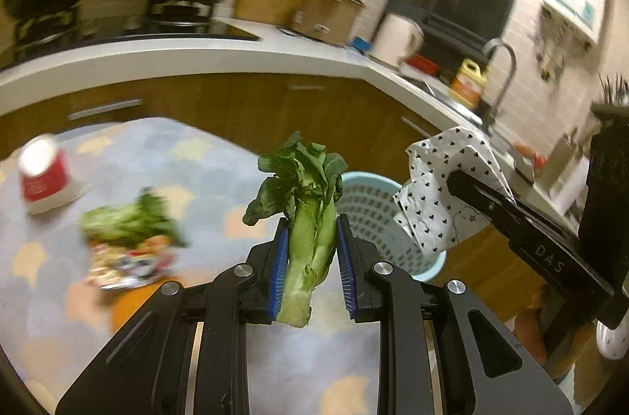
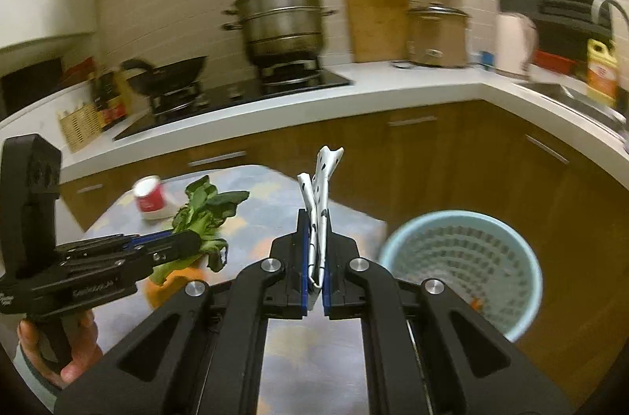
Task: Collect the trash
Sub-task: 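Carry stalk and napkin over the blue basket and open both tools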
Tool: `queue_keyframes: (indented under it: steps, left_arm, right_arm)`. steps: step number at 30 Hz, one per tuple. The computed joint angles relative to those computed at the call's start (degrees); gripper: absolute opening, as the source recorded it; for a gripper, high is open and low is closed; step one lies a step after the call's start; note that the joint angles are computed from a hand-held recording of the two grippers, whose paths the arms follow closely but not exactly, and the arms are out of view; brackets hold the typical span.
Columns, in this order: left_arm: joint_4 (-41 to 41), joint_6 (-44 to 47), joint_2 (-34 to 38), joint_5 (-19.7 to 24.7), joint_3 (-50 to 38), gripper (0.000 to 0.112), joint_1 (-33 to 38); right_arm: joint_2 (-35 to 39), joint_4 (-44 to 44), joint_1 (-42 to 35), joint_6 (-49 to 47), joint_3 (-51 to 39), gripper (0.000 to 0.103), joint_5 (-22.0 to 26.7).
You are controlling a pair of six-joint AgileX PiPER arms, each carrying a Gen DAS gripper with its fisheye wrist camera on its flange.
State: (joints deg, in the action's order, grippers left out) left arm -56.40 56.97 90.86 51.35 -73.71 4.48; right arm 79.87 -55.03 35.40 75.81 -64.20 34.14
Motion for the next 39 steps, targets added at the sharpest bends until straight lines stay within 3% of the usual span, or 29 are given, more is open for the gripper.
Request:
queue_keyframes:
  steps: [4,9,13,18,21,25,29,32,37,39]
  left_arm:
    - [6.9,-5.7,1.3,-5.1,-2.1,0.022,-10.6]
    - [13.3,-16.0,9.4,-6.3,-10.8,0.022,-19.0]
    - [16.8,-22.2,16.4,-5.5,-17.7,0.022,-23.5]
    - [22.2,-27.8,23.2,-6.5,-23.9,0.022,-28.4]
    - [23.7,-28.5,23.8,-9.1,-23.4,0.023,-30.3]
    - [26.2,-31.7,26.9,-8.7,-26.8,0.024,-31.3]
    - [28.1,-33.5,27.0,-11.3,-26.4,0.049,-32.0]
    - [28.6,-33.5,27.0,-11.4,-26.5,0.050,-32.0]
    - [29.2,-33.1,25.9,-11.9,-24.9,0.050,-32.0]
    - [29.0,-32.6,25.1,-12.2,-23.9,0.051,-31.8]
  right_arm:
    - [-5.4,0.2,-7.1,2.8,7.4,0.003,-3.5]
    - [-8.1,7.3,-19.7,-1.4,14.2,0.004,-10.3]
    - [-6.4,12.0,-27.1,-6.0,17.6,0.004,-15.4]
    - [-1.6,7.6,-29.8,-1.8,18.4,0.003,-17.0]
    - [0.8,8.8,-31.6,-3.5,17.7,0.004,-18.3]
    - [3.9,12.2,-33.8,-7.2,16.7,0.004,-20.5]
    - [6.0,21.1,-34.8,-16.9,15.2,0.009,-21.1]
    - [7.0,31.0,-36.1,-26.6,14.7,0.018,-21.1]
    - [6.1,38.4,-38.0,-32.7,16.6,0.021,-22.7]
    - [5.5,37.4,-38.1,-31.8,16.8,0.021,-22.1]
